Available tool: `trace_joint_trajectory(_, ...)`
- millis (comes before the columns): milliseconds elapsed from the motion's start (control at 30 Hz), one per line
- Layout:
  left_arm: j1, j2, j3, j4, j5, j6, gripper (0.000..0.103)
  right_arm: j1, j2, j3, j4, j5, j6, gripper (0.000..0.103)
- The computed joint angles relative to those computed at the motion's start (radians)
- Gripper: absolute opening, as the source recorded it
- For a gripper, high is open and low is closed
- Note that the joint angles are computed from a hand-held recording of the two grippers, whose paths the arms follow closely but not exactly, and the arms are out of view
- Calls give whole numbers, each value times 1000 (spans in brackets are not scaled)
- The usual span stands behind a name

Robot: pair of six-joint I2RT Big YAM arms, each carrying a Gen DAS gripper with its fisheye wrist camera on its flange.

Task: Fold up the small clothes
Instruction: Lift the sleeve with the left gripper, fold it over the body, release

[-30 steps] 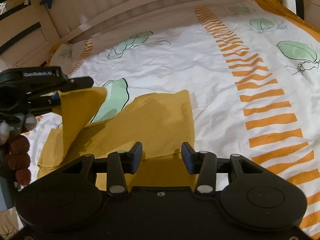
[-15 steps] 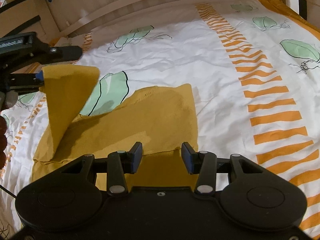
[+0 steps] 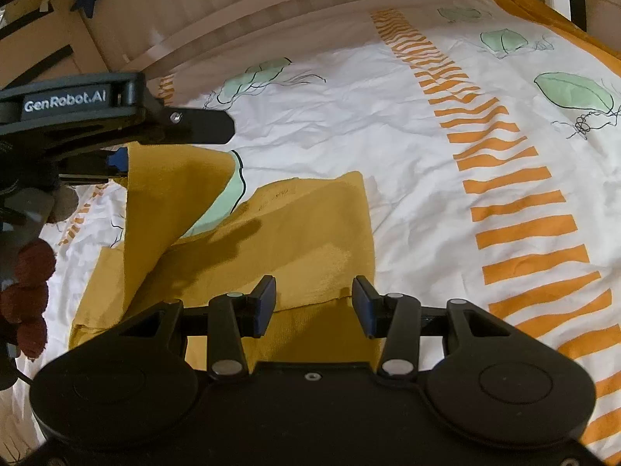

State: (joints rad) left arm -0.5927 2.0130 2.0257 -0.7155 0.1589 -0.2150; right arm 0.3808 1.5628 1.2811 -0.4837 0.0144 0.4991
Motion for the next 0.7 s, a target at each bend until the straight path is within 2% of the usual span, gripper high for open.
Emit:
trace_joint_trajectory(67, -8, 23, 46, -61, -22, 39, 78, -1, -1, 0, -2, -4, 3, 54)
trace_joint_trajectory(133, -24, 70, 133, -173, -100, 102, 78, -2, -2, 1, -4, -9, 3, 54)
trace_joint_trajectory(200, -38, 134, 242, -307, -159, 203, 78, -3, -2, 3, -5, -11, 4, 54)
trace_joint_trajectory(233, -38, 153, 272, -343, -145, 224, 78, -4, -4, 3, -4, -12, 5, 54)
trace_joint_trajectory(267, -29, 160, 280, -353, -92, 207, 78, -5, -4, 3, -3, -12, 6, 54)
trace_joint_trajectory(333, 1, 161, 271, -331, 66, 82, 78, -7, -7, 1, -2, -14, 8, 54)
trace_joint_trajectory(400, 21, 150, 239, -274, 152, -25, 78, -9, -9, 1, -3, -15, 10, 54)
trace_joint_trajectory(433, 25, 146, 229, -253, 163, -52, 78, -10, -9, 1, -5, -16, 11, 54)
trace_joint_trajectory(533, 25, 140, 220, -228, 143, -54, 78, -12, -13, 1, -4, -21, 14, 54)
trace_joint_trajectory(700, 34, 80, 123, -113, 155, -129, 78, -16, -18, -2, -1, -25, 13, 54)
